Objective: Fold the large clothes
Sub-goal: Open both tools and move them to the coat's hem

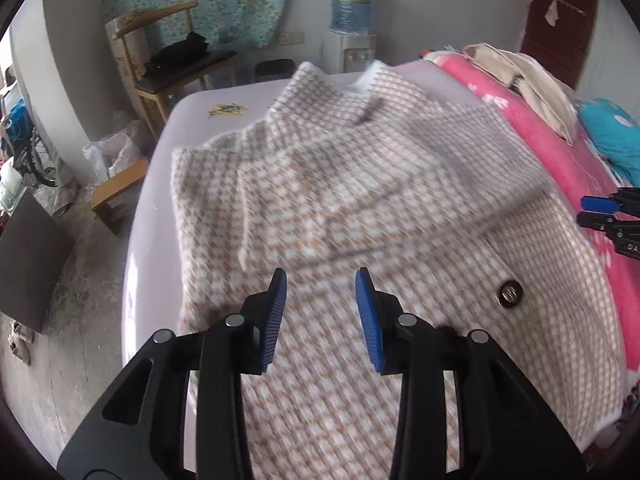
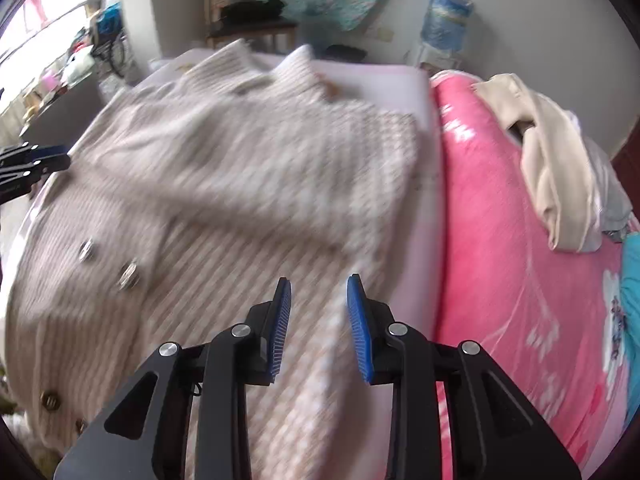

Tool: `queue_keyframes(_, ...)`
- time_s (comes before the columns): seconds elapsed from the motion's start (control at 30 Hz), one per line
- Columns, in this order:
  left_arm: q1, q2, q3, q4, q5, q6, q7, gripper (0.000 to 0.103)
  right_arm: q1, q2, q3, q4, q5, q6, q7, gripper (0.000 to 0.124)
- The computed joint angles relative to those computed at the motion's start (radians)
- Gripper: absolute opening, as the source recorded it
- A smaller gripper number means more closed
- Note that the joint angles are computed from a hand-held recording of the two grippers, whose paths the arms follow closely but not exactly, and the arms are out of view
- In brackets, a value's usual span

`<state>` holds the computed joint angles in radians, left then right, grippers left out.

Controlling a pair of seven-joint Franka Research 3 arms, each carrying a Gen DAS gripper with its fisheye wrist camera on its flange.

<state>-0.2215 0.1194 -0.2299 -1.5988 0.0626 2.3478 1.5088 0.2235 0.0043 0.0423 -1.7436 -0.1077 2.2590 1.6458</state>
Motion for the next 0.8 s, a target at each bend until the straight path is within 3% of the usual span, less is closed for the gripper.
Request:
queue_keyframes(0.1, -0.006, -0.058, -0.012, -0.097, -0.046, -0.021, 0.025, 0.035, 0.007, -0.026, 0.009, -0.071, 0.001, -0.04, 0.036, 0.029)
queue_keyframes(0.2, -0.028, -0.078, -0.014, -0.161, 0.043, -0.067, -0.033, 0.035, 0.013, -0.058, 0.022, -0.11, -0.059, -0.043, 0.103, 0.029)
queue_keyframes(0.4, -0.047, -0.274, 0.0, -0.381, -0.023, 0.079, -0.018, 0.037, 0.036, -0.181, 0.056, -0.211, 0.011, 0.011, 0.124, 0.029)
queue_keyframes(0.53, -0.061, -0.304, -0.017, -0.447, 0.027, 0.039, -0.058, 0.042, 0.039, -0.198, 0.091, -0.282, -0.009, 0.008, 0.177, 0.03)
queue_keyframes(0.57, -0.06, -0.328, -0.023, -0.483, 0.061, 0.082, -0.091, 0.042, 0.036, -0.213, 0.104, -0.297, -0.046, 0.019, 0.212, 0.03)
queue_keyframes(0.67, -0.071, -0.377, -0.024, -0.508, 0.095, 0.072, -0.122, 0.043, 0.05, -0.267, 0.114, -0.318, -0.029, 0.008, 0.264, 0.032)
queue_keyframes(0.73, -0.086, -0.436, -0.009, -0.557, 0.07, 0.104, -0.13, 0.055, 0.068, -0.317, 0.104, -0.373, 0.05, 0.057, 0.248, 0.052)
queue_keyframes(0.8, -0.099, -0.47, 0.0, -0.591, 0.047, 0.116, -0.142, 0.065, 0.063, -0.334, 0.129, -0.406, 0.038, 0.051, 0.269, 0.057)
